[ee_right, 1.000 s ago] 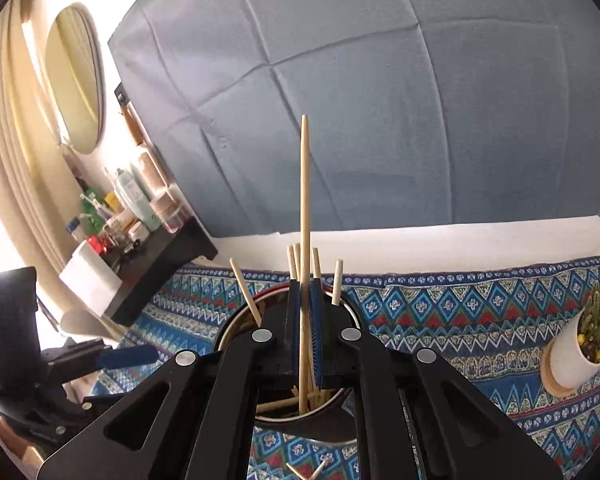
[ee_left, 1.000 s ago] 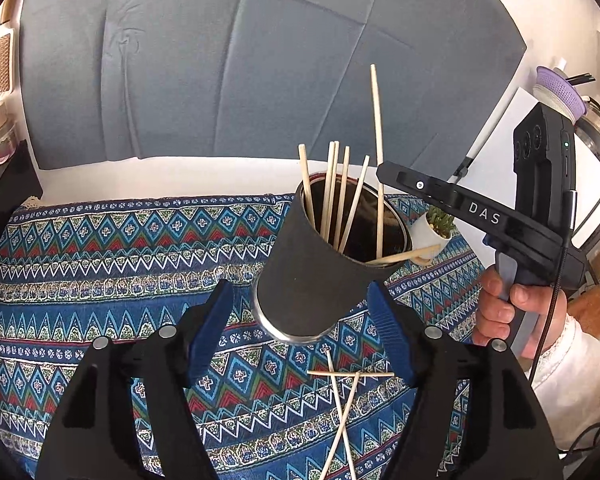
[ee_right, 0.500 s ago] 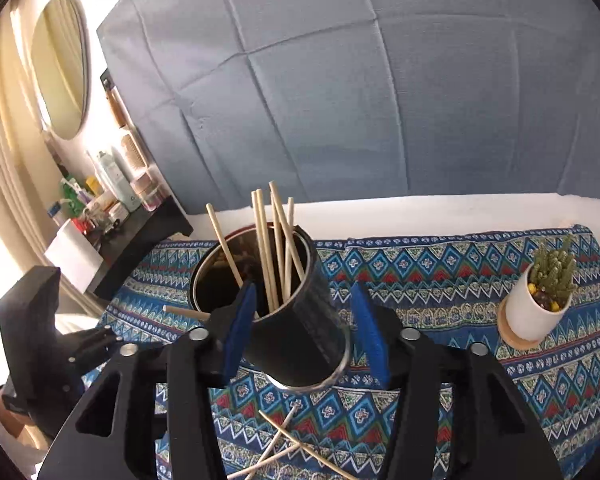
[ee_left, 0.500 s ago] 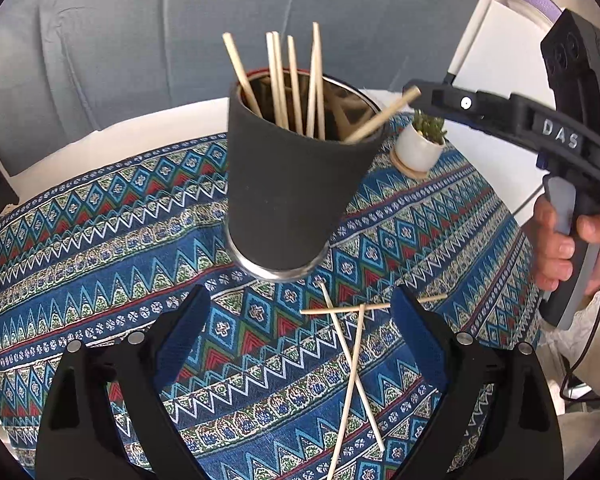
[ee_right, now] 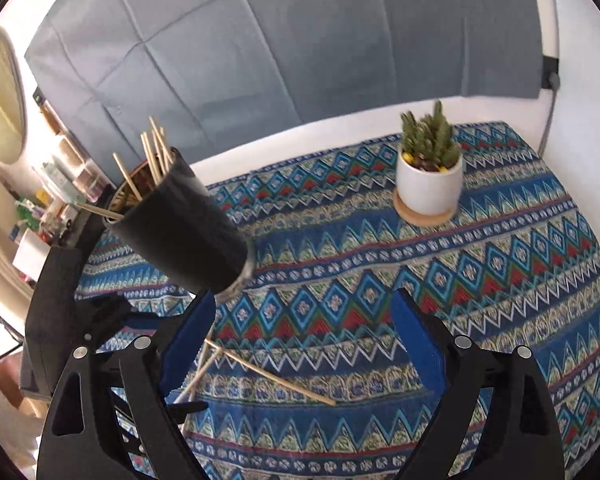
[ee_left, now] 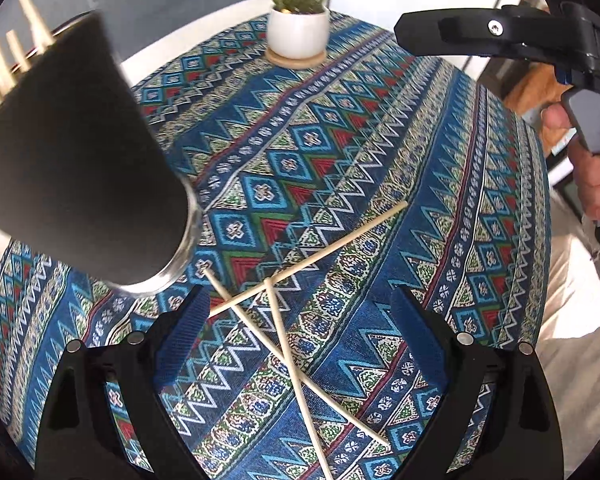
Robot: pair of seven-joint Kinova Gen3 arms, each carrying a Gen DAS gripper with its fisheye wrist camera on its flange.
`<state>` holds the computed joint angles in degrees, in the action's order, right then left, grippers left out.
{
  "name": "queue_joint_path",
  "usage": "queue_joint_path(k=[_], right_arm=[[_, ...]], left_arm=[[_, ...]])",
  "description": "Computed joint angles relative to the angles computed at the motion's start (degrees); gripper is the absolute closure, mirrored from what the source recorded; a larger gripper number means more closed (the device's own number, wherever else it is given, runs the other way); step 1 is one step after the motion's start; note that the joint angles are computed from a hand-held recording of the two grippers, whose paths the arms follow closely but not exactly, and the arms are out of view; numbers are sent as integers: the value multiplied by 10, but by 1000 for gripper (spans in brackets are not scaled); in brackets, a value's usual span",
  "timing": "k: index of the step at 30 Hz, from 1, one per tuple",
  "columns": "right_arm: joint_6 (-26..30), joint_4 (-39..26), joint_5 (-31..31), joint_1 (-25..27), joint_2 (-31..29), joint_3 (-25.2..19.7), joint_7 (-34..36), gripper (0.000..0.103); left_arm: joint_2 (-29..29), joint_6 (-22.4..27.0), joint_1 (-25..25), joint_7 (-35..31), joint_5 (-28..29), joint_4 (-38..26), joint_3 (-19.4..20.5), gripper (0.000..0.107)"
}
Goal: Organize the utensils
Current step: 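Lower both tools to the last loose sticks on the cloth and grasp one each, then lift the left tool's stick into the black cup and open it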
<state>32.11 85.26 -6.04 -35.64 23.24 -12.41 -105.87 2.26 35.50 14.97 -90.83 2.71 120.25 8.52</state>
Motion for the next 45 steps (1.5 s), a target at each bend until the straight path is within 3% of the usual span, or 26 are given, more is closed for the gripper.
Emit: queue_joint_path(k=[7,11,13,17,19,20,22,27,32,40,45], right_arm=[[-4,76,0,7,-19,13,-49,19],[-4,93,-4,13,-20,7,-52,18],[-4,100,1,9,-21,9,-61,18],[-7,117,3,5,-25,8,-73,18],[-9,124,-3,10,-25,3,-73,18],[-10,128,-5,11,-26,1,-72,18],[-11,134,-4,10,-27,2,-75,18],[-14,144,-2,8,-32,2,-80,18],[-16,151,3,9,-39,4,-84,18],[-13,137,5,16,-39,1,-74,17],[-5,97,6,15,-29,-4,-51,17]], left_arm=[[82,53,4,-75,5,-69,8,17],[111,74,-16,-133,49,-95,15,19],[132,86,-23,-153,61,-107,18,35],[142,77,-7,-145,40,-116,9,42],[143,70,17,-119,6,-120,-10,65],[146,72,19,-112,1,-124,-17,89],[162,91,-9,-116,18,-149,-5,99],[166,89,-9,-122,13,-152,-6,103],[153,82,-29,-124,51,-133,-2,103],[41,61,-56,-139,109,-77,-8,103],[-74,40,-60,-115,124,-47,-26,103]])
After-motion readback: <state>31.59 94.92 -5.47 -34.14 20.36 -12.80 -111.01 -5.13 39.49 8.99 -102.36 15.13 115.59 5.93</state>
